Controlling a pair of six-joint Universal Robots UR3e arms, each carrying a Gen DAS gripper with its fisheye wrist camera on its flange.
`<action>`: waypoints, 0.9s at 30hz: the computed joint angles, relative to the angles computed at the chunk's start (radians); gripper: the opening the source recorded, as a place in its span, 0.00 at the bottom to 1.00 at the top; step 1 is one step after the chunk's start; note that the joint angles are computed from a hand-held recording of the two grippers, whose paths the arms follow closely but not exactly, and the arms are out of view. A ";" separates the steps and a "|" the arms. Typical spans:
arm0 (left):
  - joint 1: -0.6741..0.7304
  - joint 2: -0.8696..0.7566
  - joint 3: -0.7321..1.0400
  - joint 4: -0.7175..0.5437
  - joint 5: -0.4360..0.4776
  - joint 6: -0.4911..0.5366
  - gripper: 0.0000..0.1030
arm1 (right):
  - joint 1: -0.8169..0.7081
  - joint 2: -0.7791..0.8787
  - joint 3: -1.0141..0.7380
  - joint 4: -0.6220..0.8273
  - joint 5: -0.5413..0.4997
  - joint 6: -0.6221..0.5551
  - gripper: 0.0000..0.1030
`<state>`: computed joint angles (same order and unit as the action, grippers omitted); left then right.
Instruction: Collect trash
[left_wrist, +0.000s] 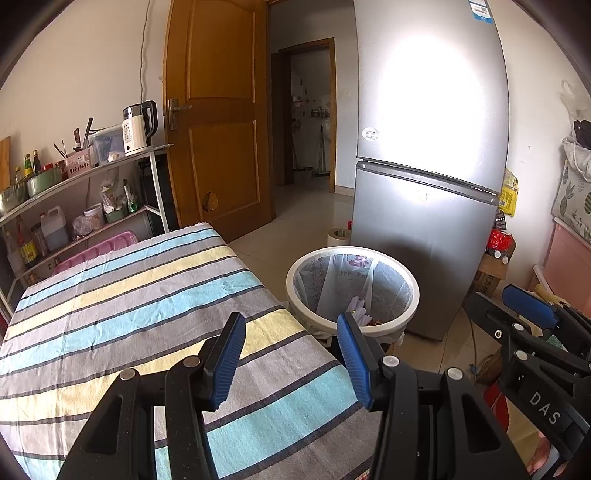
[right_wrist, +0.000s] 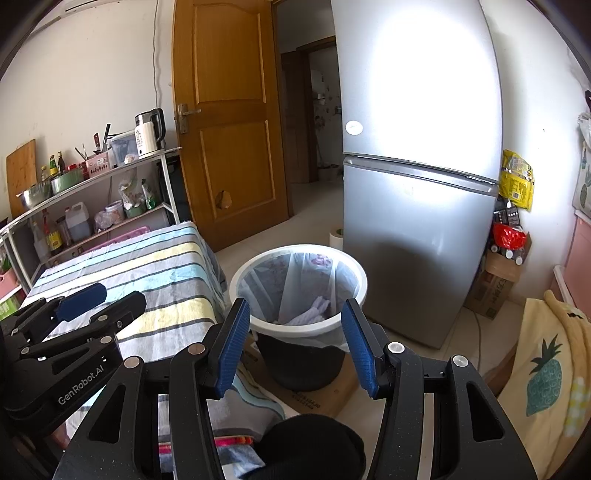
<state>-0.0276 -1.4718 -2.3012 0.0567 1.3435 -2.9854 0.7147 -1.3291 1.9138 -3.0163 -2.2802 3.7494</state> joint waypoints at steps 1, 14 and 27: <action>0.000 -0.003 0.000 0.002 0.001 -0.001 0.50 | -0.001 0.001 -0.001 0.000 0.002 0.000 0.51; -0.002 0.005 -0.005 0.001 0.007 -0.003 0.50 | -0.001 0.006 -0.003 -0.003 0.006 0.000 0.51; 0.003 0.014 -0.008 -0.005 0.005 -0.001 0.50 | -0.002 0.009 -0.005 -0.002 0.011 -0.001 0.51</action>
<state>-0.0245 -1.4582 -2.3094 0.0512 1.3484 -2.9866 0.7130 -1.3205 1.9085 -3.0187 -2.2694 3.7482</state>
